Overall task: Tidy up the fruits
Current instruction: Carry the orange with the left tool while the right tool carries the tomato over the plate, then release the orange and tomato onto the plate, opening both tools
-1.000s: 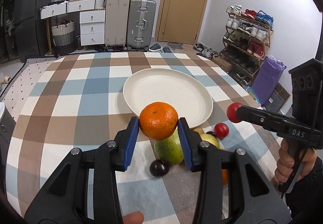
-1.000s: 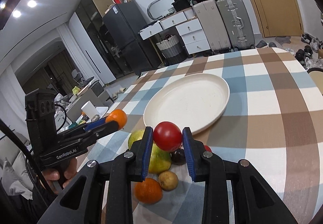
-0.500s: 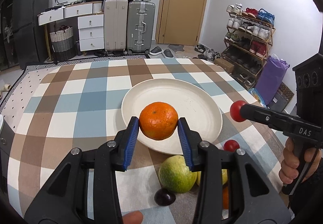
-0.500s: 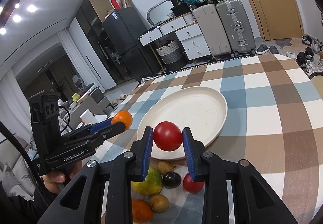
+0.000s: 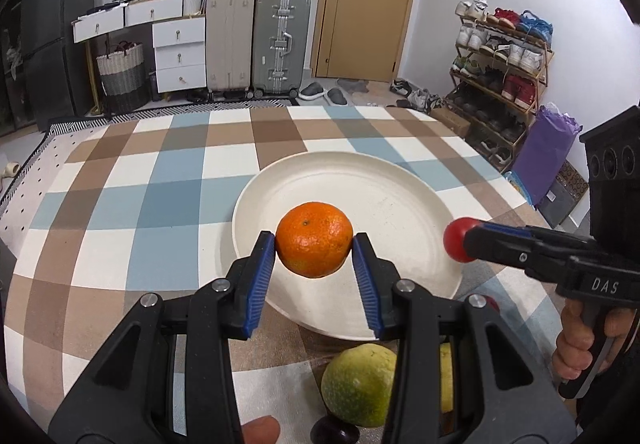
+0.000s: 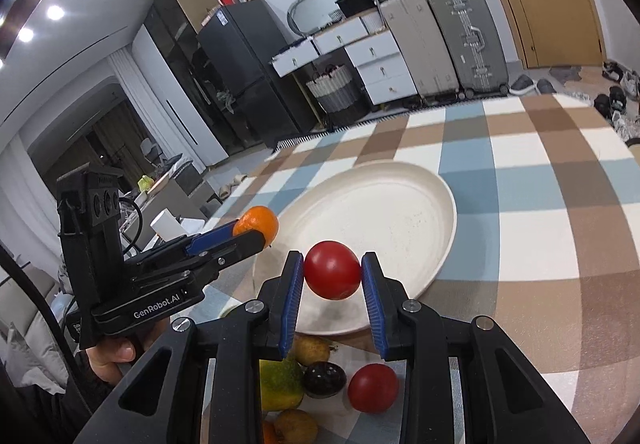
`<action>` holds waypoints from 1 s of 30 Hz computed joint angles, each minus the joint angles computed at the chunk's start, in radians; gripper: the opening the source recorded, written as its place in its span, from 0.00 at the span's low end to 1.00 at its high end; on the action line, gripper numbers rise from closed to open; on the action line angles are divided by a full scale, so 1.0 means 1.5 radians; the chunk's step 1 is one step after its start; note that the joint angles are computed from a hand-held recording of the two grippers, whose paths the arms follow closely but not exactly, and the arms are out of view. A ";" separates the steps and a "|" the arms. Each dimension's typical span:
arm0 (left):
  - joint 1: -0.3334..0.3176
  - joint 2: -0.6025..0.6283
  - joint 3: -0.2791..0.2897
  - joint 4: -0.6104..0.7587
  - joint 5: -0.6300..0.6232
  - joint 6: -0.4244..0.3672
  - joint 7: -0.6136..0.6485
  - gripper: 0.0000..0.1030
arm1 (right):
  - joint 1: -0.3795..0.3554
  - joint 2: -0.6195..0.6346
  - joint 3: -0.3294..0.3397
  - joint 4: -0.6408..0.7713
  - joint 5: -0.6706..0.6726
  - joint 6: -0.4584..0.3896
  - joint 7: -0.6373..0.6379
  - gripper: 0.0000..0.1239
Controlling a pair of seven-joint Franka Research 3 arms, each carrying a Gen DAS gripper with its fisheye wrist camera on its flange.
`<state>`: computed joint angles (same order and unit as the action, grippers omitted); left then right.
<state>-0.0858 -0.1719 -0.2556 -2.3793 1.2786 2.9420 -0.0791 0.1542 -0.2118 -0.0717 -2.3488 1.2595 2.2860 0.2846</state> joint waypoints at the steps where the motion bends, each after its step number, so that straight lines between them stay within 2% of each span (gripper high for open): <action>1: 0.001 0.006 0.000 0.003 0.003 0.001 -0.003 0.36 | 0.000 0.007 0.003 0.004 -0.011 0.005 0.014 0.24; 11: -0.011 0.040 0.010 0.027 0.007 -0.007 0.009 0.36 | 0.008 0.031 0.018 0.015 -0.044 0.042 0.048 0.24; 16: -0.019 0.041 0.012 0.035 0.064 -0.011 -0.036 0.36 | 0.013 0.035 0.024 0.014 -0.049 0.071 0.048 0.25; 17: -0.020 0.038 0.014 0.032 0.067 -0.008 -0.037 0.36 | 0.014 0.033 0.023 0.012 -0.044 0.074 0.043 0.26; 18: -0.021 0.040 0.015 0.033 0.069 -0.007 -0.036 0.37 | 0.015 0.030 0.021 0.009 -0.034 0.076 0.036 0.31; 19: -0.022 0.035 0.016 0.028 0.068 -0.006 -0.036 0.40 | 0.015 0.027 0.019 0.007 -0.025 0.076 0.029 0.39; 20: -0.023 0.031 0.016 0.024 0.068 -0.007 -0.037 0.42 | 0.015 0.023 0.015 0.004 -0.010 0.073 0.017 0.42; 23: -0.021 0.017 0.012 0.017 0.094 -0.016 -0.072 0.60 | 0.014 0.010 0.009 -0.002 0.020 0.067 -0.010 0.51; 25: -0.021 0.003 0.008 0.010 0.115 -0.031 -0.105 0.82 | 0.013 0.005 0.007 -0.006 0.030 0.069 -0.017 0.66; 27: -0.021 -0.018 -0.001 -0.001 0.159 -0.058 -0.162 0.87 | 0.012 -0.001 0.009 -0.012 0.029 0.081 -0.017 0.71; 30: -0.028 -0.037 0.001 -0.017 0.157 -0.067 -0.163 0.99 | 0.016 -0.015 0.013 -0.024 0.030 0.111 -0.027 0.73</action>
<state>-0.1280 -0.2275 -0.2544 -2.4054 1.5142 2.8411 -0.3241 0.1779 -0.2339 -0.0524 -2.3849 1.3043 2.4521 0.2446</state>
